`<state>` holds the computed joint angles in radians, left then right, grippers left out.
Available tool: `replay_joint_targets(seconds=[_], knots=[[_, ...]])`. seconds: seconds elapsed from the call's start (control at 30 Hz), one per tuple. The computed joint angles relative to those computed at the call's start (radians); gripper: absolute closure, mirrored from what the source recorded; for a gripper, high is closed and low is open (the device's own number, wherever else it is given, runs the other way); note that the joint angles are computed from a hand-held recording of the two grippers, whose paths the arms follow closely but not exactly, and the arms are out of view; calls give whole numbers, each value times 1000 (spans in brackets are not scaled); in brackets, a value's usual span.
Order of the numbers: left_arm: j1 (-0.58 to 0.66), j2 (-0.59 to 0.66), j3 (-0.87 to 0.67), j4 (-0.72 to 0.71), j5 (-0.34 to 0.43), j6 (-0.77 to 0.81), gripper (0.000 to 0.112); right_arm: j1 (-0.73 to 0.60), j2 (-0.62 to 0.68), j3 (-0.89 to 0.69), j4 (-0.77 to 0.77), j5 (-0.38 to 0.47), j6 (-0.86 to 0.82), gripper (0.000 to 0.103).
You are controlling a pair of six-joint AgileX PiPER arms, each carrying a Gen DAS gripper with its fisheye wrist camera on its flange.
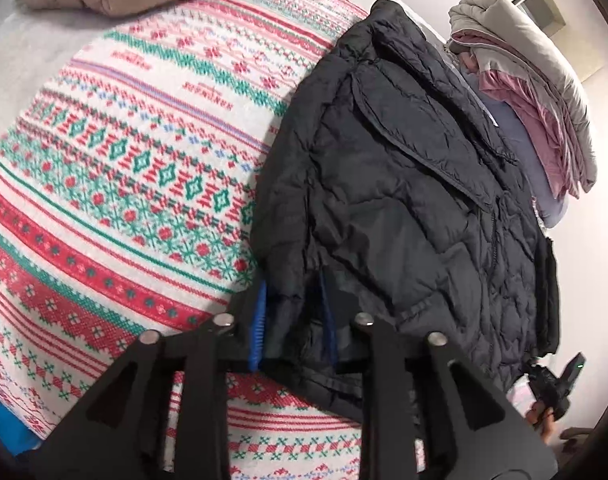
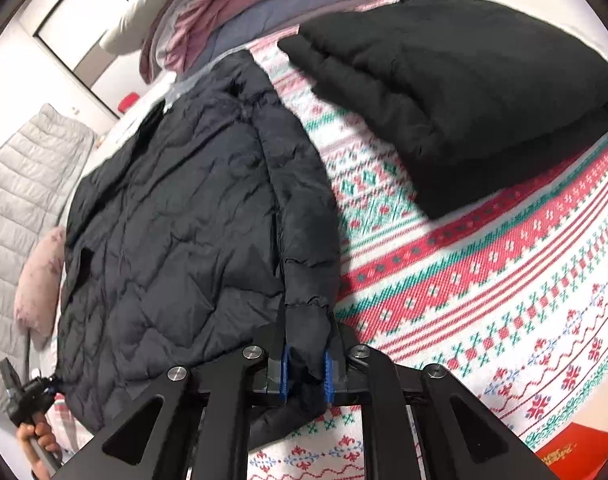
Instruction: Fold large clothes
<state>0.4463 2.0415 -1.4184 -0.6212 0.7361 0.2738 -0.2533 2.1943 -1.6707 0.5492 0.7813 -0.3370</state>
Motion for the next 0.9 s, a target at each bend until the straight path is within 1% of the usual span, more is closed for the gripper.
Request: replay_joint_targets(seconds=[0.03,0.07,0.1,0.13,0.17,0.23,0.33,0.43,0.5,0.6,0.73,0.83,0.9], knots=[[4,4,-5,-4,8,2,82,-1,2,-1,3,6,-1,87],[3,3,-1,-1,7,1,78,-6,8,-7,21,21,-11,81],[2,3,1,3,8,-1,75,-16,19,-16,52,47,-23,72],[-4,2,2,7,8,-9,71,-20,32,-30,66,66,-18,67],[-4,3,6,2,6,-4,70,-25,46,-45,79,89,-12,63],[-11,-6,20,1,-12,-6,70,-22,57,-56,70,93,8,63],[-20,-17,41,5,-37,-2,70,-7,45,-40,50,66,20,63],[-31,-27,53,25,-58,-5,73,-5,45,-36,53,55,32,63],[-28,-29,53,25,-54,1,73,-11,48,-38,62,52,36,63],[-1,-21,44,-17,-26,28,73,-19,44,-35,61,42,40,63],[26,-7,37,-67,5,59,73,-29,54,-44,85,68,24,63],[22,-11,47,-69,-6,67,73,-29,52,-39,93,64,28,63],[5,-18,53,-45,-29,59,74,-28,50,-28,110,53,16,64]])
